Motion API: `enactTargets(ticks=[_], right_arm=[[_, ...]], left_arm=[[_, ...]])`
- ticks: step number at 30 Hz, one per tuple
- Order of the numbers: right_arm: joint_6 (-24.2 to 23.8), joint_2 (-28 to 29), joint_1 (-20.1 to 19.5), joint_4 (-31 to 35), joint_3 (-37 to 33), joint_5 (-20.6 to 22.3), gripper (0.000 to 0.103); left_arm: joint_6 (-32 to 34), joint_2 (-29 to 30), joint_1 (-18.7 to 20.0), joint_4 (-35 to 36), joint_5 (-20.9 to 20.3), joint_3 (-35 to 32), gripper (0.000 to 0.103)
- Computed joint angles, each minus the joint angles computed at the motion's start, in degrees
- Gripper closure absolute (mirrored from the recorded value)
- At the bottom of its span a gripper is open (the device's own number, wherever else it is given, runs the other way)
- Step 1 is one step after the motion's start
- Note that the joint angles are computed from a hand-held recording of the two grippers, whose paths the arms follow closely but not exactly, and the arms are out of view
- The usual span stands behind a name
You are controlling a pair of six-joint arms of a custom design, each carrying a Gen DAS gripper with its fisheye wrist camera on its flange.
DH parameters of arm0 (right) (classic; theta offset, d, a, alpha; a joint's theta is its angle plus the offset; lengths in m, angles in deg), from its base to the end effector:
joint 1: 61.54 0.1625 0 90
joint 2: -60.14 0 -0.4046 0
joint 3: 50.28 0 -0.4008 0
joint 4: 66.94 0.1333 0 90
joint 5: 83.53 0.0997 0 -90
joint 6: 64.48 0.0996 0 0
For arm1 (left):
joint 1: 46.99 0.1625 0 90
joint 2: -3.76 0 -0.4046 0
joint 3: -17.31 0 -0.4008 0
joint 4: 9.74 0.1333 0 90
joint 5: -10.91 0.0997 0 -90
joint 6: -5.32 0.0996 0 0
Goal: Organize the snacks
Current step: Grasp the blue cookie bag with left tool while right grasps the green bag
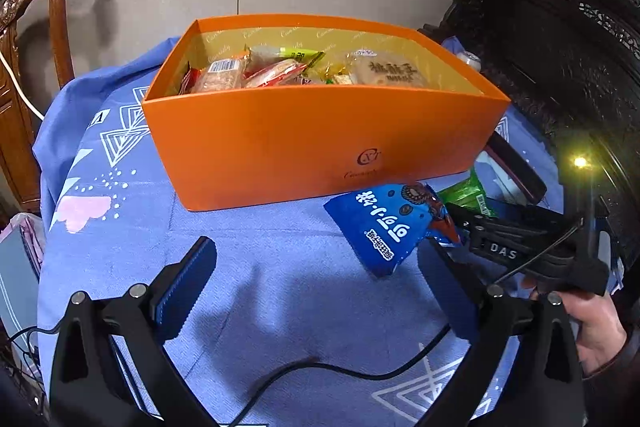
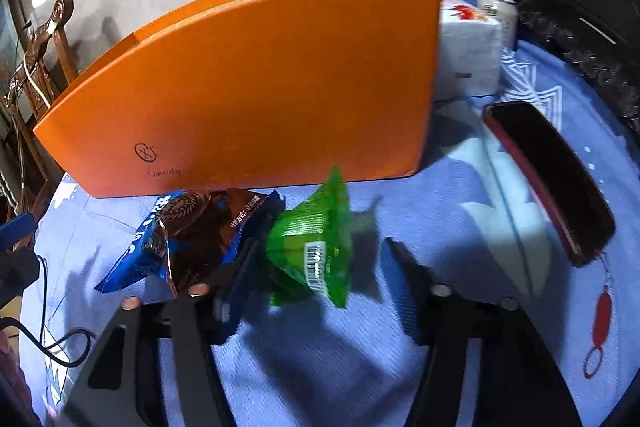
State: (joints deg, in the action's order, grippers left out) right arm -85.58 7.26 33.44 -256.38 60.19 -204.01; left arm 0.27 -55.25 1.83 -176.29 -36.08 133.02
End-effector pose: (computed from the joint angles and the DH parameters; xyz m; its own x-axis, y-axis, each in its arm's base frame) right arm 0.1337 -0.5811 0.1493 -0.8051 -0.0224 0.5927 -0.3800 0.7868 -0.4864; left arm -0.2086 -0.5441 0.1397 -0.7547 0.2436 -0.6092 0.5550 0.7322 -0.3947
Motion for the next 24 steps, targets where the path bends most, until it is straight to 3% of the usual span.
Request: enactTargets(ticks=[1,2,8,11,17,24], right_arm=[[-0.51,0.35,0.09,-0.89,-0.01,-0.54,0.062],[-1.06,0.53,0.22,-1.66,0.1,-0.84,0.067],[3.09,-3.97,-0.6,-6.08,6.98,1.31,0.067],[4.39,-6.27,-1.19,-6.91,10.78,1.86,0.067],[2.5,-7.3,-1.02,-9.62,14.32,1.99,0.067],[2.47,-7.55,-1.86,-10.76,15.01,3.79,0.067]], left_arm=[[-0.17,0.09,0.09,0.38,-0.11,-0.2,0.004],[-0.39,0.16,0.17,0.83,-0.32,-0.45,0.004],[-0.44,1.93,0.18,1.82,-2.02,-3.4,0.004],[-1.86,4.25,0.44,5.94,-4.19,-6.96,0.004],[-4.36,10.35,0.78,11.95,-7.52,-13.16,0.004],[-10.67,15.8,2.11,19.99,-5.61,-18.8,0.004]])
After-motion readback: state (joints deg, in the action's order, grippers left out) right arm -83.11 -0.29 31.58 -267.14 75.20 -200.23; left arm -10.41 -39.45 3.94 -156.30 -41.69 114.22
